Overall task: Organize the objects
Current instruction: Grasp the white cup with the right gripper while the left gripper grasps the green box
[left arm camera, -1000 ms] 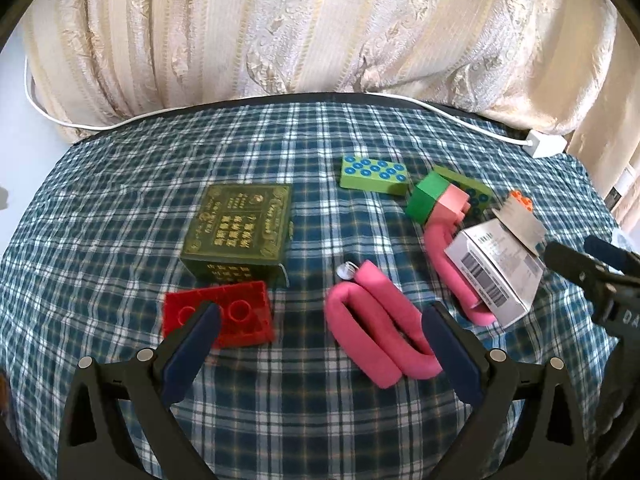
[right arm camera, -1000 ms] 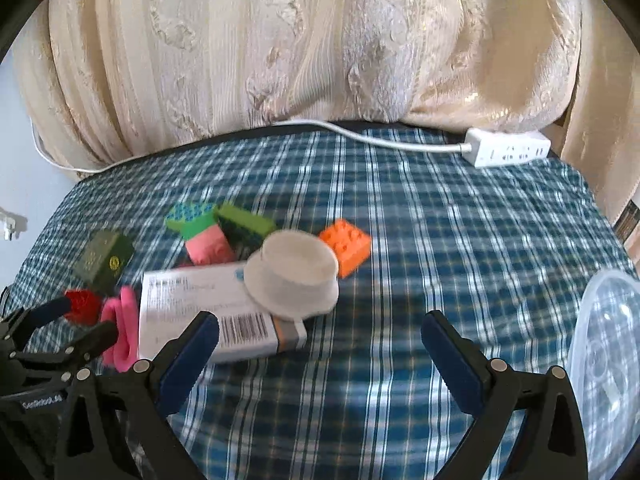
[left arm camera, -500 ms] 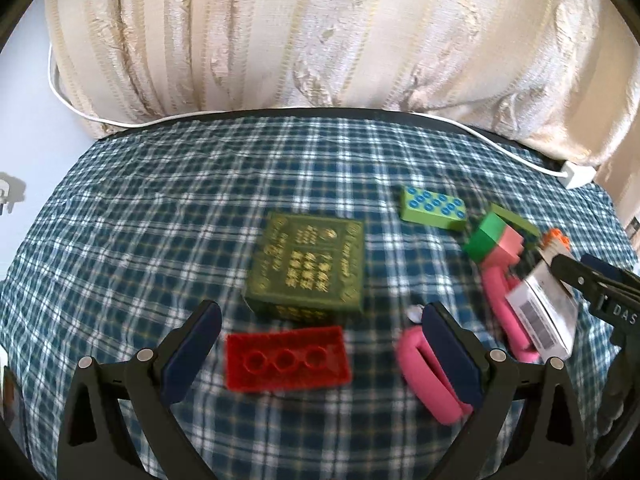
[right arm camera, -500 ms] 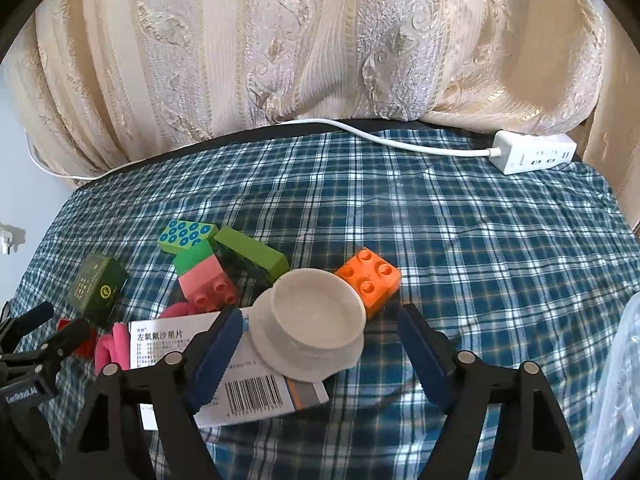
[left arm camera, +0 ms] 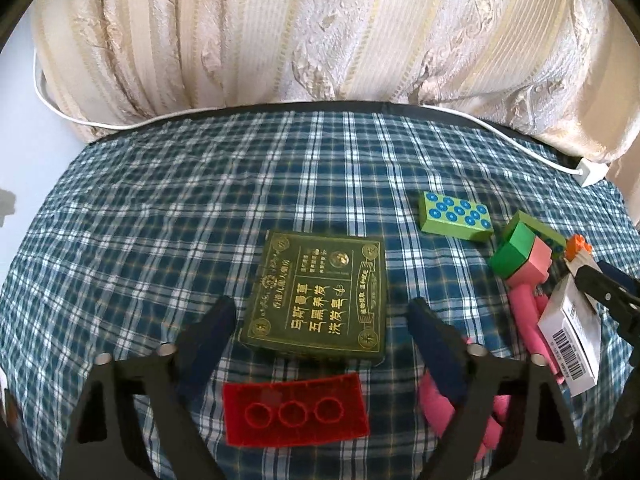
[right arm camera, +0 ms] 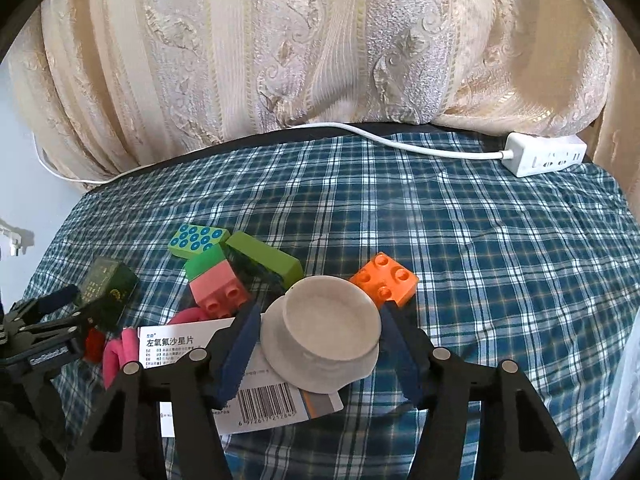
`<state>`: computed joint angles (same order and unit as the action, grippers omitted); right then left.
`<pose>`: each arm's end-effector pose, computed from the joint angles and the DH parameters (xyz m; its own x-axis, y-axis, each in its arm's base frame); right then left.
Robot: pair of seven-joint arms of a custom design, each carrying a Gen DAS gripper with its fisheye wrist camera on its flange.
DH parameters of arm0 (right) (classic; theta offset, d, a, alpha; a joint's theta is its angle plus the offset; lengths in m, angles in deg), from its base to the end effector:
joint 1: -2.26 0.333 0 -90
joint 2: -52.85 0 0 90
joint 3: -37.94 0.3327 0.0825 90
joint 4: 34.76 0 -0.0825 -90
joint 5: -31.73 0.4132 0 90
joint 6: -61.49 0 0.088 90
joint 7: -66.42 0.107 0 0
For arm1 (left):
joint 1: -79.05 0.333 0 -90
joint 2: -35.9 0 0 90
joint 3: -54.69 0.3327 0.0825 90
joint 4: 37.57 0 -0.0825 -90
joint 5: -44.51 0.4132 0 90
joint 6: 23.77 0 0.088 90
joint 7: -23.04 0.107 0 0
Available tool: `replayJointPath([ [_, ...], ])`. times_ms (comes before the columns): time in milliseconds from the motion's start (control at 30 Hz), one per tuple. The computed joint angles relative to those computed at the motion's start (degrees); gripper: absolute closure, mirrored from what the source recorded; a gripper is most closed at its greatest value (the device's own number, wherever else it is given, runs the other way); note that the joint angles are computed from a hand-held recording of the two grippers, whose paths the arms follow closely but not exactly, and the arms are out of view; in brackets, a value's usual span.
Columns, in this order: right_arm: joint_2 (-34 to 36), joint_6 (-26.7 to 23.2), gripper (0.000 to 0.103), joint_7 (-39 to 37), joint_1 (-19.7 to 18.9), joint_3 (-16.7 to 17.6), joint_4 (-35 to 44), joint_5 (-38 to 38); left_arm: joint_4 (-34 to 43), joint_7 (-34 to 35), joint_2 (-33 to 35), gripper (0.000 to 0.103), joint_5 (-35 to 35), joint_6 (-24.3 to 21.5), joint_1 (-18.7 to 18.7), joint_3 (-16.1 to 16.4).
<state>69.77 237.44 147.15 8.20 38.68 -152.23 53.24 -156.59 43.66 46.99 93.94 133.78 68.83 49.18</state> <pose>0.6606 0.0472 0.3714 -0.0264 -0.9862 -0.1634 -0.7516 0.1274 -0.6472 0.6009 -0.1992 0.3764 0.2076 -0.9781 0.0122 -0.7714 -0.1714 -0.6128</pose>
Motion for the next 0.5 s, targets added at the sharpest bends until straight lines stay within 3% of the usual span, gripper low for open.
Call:
replayJointPath([
  [100, -0.7, 0.6, 0.038, 0.4, 0.1, -0.2, -1.0, 0.2, 0.1, 1.2, 0.5, 0.033, -1.6, 0.3, 0.3, -0.2],
  [500, -4.3, 3.3, 0.038, 0.2, -1.1, 0.7, -5.5, 2.9, -1.2, -6.5, -2.0, 0.034, 7.9, 1.4, -0.4, 0.7],
])
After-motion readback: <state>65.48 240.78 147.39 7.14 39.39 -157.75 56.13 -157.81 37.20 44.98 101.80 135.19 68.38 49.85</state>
